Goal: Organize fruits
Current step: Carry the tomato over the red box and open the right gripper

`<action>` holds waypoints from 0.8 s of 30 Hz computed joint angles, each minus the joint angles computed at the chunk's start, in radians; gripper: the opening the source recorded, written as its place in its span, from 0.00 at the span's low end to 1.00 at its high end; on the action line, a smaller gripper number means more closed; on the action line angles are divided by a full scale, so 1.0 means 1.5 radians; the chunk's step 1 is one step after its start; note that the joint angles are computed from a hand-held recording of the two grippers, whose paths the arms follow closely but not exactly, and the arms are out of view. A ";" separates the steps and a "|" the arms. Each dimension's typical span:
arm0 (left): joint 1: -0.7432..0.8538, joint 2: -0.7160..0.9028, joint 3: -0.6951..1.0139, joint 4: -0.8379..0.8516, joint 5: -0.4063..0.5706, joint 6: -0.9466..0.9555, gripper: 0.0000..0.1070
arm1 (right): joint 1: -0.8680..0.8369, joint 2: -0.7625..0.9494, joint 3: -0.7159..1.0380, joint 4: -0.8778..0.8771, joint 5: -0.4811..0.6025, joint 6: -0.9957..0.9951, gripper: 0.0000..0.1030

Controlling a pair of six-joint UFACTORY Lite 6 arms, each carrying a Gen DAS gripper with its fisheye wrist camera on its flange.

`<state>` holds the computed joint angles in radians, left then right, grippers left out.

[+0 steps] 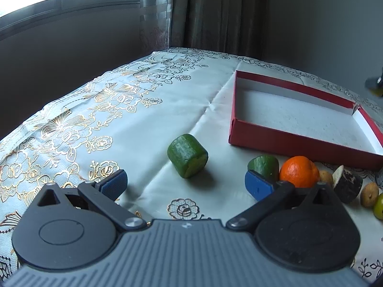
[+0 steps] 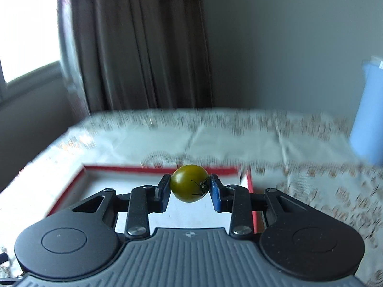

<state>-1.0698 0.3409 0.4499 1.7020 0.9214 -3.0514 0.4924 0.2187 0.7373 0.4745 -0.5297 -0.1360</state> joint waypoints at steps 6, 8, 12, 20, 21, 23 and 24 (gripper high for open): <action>0.003 -0.002 -0.004 0.008 -0.003 -0.006 0.96 | -0.035 0.140 0.089 -0.054 0.061 0.067 0.32; 0.007 -0.002 -0.004 0.012 -0.007 -0.008 0.96 | -0.039 0.160 0.101 -0.058 0.074 0.069 0.32; 0.017 0.000 0.000 0.018 -0.017 0.000 0.96 | -0.041 0.182 0.116 -0.038 0.076 0.049 0.33; 0.012 0.001 -0.001 0.016 -0.017 -0.003 0.96 | -0.017 0.104 0.034 -0.015 0.015 0.033 0.37; 0.012 0.001 -0.001 0.016 -0.016 -0.004 0.96 | -0.013 0.071 -0.007 -0.027 -0.018 0.046 0.37; 0.008 -0.002 -0.006 0.019 -0.012 -0.013 0.96 | -0.007 -0.005 -0.098 -0.050 -0.085 0.067 0.41; 0.007 -0.003 -0.008 0.020 -0.013 -0.015 0.96 | -0.005 -0.045 -0.146 -0.058 -0.117 0.076 0.51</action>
<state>-1.0585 0.3363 0.4385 1.7317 0.9012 -3.0738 0.4854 0.1512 0.5189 0.3879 -0.7058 -0.0219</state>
